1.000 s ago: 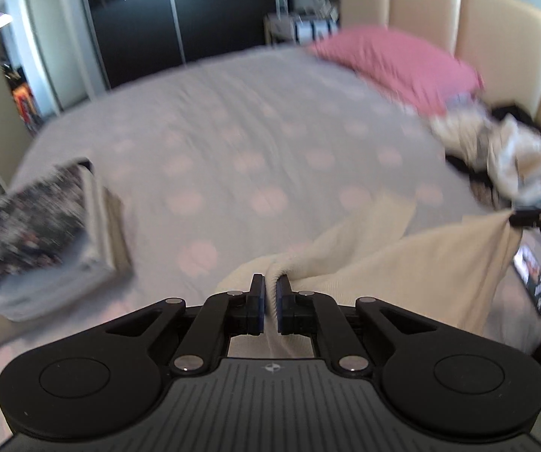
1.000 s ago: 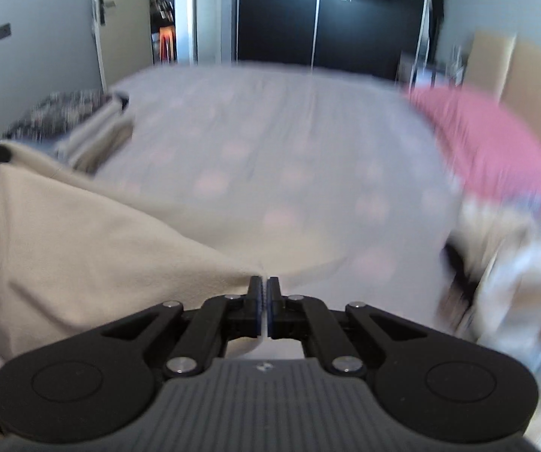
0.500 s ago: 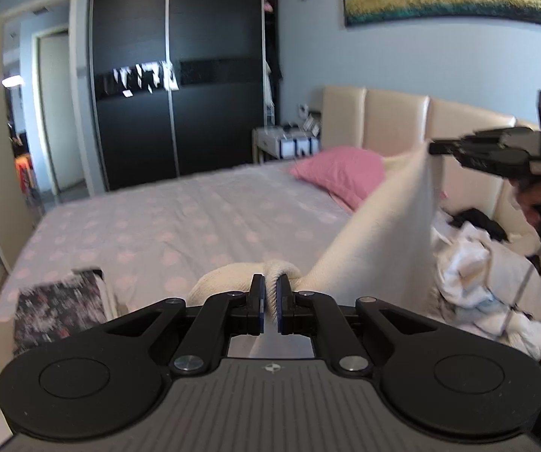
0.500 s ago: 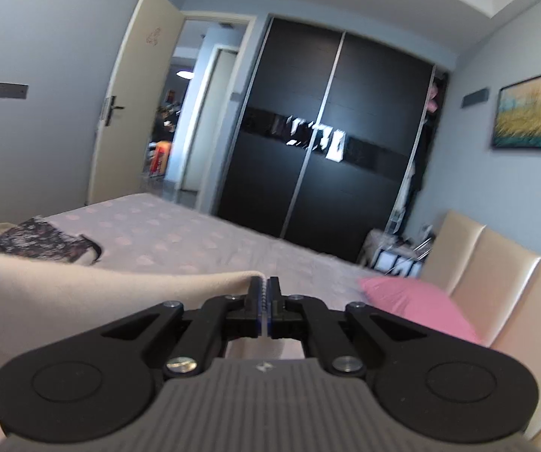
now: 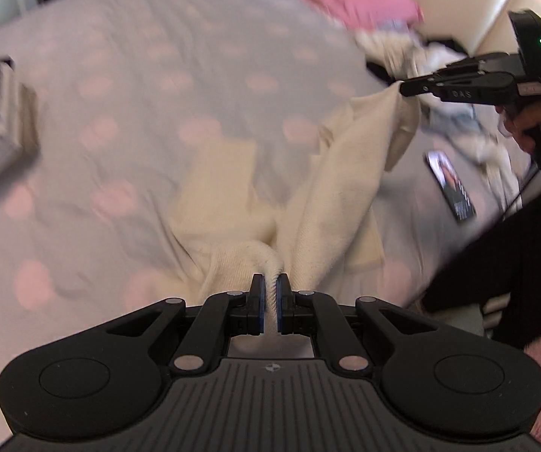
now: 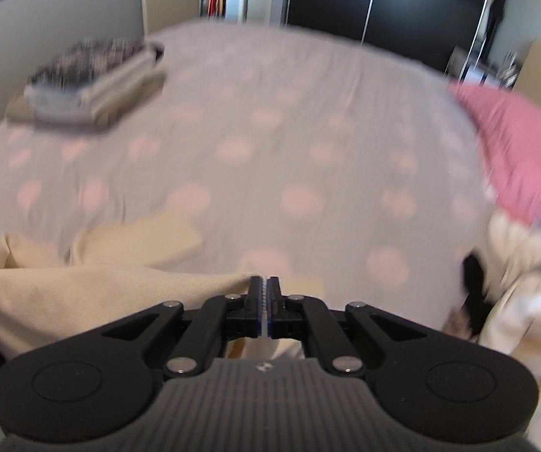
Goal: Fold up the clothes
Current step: 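Raise the sweater high with both grippers and shake it out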
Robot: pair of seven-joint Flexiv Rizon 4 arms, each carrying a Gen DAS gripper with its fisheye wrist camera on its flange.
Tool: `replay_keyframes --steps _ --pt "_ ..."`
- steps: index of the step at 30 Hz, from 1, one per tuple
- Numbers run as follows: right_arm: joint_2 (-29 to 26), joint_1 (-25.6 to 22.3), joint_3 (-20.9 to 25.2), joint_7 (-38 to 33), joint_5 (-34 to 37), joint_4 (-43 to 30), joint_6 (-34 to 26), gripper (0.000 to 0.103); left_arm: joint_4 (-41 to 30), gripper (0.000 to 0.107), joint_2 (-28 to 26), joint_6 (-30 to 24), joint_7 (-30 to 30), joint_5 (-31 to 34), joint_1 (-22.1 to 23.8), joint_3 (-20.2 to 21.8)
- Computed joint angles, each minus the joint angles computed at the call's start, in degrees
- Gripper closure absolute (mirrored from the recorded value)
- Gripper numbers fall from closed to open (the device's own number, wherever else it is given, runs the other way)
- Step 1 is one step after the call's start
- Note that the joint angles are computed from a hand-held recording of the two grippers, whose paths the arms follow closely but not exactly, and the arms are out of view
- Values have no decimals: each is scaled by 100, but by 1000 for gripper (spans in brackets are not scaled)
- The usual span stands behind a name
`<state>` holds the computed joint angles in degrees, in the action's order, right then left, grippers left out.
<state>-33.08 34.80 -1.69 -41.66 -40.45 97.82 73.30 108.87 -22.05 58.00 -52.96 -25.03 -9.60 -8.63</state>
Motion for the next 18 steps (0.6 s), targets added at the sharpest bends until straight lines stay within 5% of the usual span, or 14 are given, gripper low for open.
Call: replay_keyframes --steps 7,16,18 --pt "-272 -496 932 -1257 1190 6 -955 100 -362 96 -317 -1122 143 363 -20 37" --pt "-432 -519 1083 -1826 1946 -195 -1637 100 -919 63 -500 -1685 516 465 -66 9" --pt "-431 -490 1048 -1886 1957 -193 -1644 100 -1096 63 -602 -1688 575 467 -81 -1"
